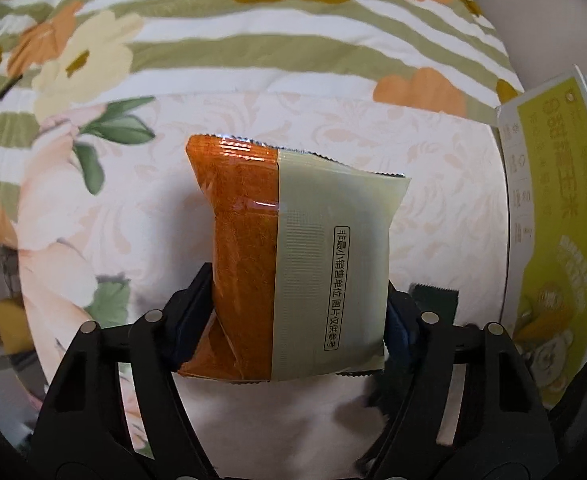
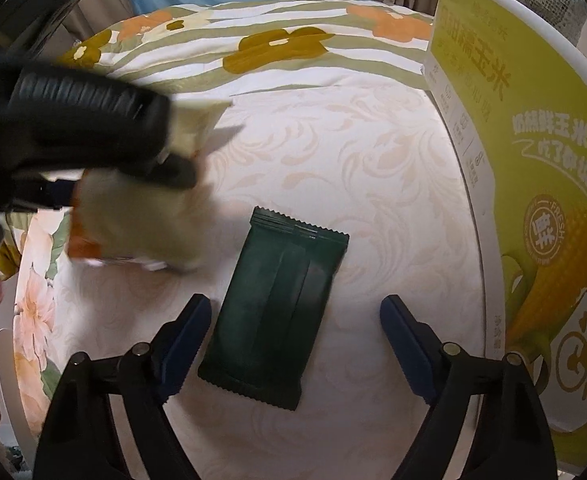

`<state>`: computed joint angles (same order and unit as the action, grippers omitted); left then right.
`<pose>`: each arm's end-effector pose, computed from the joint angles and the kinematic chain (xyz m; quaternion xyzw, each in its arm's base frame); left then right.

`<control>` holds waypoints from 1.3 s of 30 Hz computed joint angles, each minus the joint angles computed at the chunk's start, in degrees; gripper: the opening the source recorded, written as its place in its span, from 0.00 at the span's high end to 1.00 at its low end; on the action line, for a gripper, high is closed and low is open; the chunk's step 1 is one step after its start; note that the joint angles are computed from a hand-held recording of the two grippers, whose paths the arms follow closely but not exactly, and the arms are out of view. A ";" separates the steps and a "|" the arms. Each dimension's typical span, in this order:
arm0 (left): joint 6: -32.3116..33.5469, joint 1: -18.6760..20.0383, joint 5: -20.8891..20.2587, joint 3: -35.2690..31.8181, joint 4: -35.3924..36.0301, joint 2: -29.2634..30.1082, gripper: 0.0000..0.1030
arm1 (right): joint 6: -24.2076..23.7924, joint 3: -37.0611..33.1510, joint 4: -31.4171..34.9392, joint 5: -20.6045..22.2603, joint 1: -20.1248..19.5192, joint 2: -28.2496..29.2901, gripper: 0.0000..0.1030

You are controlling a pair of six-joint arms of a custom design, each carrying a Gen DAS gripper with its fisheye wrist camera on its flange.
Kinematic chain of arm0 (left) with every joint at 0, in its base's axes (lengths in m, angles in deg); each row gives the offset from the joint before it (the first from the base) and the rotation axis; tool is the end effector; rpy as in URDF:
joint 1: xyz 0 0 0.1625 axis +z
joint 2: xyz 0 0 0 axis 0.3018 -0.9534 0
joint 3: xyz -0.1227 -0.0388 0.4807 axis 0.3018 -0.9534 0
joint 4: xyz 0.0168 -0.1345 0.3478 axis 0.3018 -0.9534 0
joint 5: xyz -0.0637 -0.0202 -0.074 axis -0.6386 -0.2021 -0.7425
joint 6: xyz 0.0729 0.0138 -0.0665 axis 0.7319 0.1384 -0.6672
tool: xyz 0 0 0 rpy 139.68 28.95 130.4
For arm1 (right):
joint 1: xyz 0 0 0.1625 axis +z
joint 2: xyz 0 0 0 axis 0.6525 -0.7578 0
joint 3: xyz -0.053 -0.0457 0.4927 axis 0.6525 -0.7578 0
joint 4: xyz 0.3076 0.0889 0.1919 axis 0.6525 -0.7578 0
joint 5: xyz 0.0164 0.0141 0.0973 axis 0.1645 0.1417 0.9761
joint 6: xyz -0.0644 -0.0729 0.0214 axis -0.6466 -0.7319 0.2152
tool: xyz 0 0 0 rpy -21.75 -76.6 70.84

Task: Organize snacks
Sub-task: 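Grasp the orange-cream bag with the left tool while the right grasps the dark green bar, then carry the orange-cream bag and green bar over the yellow box with both tools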

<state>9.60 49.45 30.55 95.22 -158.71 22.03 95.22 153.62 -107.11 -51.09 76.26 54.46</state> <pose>-0.0923 -0.7077 0.2871 -0.0105 0.9506 -0.0786 0.3003 0.3799 -0.6029 0.0161 0.1165 -0.9215 0.1354 0.3448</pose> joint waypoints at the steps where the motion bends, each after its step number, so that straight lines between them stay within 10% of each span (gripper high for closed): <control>1: 0.28 -0.05 0.55 0.28 0.06 -0.14 0.31 | 0.05 -0.19 0.19 -0.41 0.12 0.17 0.21; 16: 5.25 0.23 -0.27 7.01 -5.36 -5.40 0.40 | -3.49 -1.24 -1.17 -1.48 1.07 1.64 0.59; 39: 17.19 -9.60 -2.40 4.89 -11.86 -11.81 0.41 | -6.99 -4.49 -9.42 -0.36 7.05 -5.11 0.60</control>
